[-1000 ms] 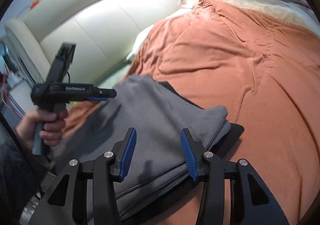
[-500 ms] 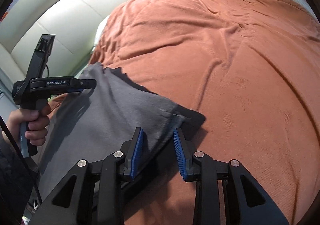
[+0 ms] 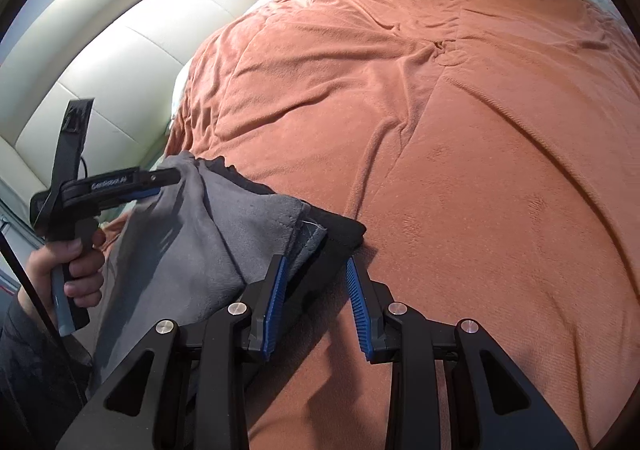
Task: Fold small clothes
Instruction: 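Press the folded grey shirt flat with both open grippers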
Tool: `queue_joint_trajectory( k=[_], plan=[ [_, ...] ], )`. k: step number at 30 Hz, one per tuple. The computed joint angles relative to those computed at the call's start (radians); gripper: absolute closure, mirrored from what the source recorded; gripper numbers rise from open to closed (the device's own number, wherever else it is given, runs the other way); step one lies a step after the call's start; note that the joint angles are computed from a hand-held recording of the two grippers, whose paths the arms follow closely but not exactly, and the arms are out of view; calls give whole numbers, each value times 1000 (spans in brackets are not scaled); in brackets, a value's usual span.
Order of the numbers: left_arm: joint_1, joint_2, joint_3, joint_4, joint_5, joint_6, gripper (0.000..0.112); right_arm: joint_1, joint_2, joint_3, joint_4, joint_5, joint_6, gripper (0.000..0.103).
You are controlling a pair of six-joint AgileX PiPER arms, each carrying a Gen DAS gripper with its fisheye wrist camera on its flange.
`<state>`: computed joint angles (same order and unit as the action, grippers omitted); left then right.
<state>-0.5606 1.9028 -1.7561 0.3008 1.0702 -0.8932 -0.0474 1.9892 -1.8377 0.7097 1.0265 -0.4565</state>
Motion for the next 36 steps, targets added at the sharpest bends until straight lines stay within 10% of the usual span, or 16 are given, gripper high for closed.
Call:
queue_joint_trajectory(
  k=[27, 36],
  plan=[
    [-344, -570, 667, 102, 52, -409, 46, 255, -363, 368, 25, -58, -212, 72],
    [-591, -646, 763, 181, 81, -713, 65, 240, -397, 528, -40, -156, -204, 73]
  ],
)
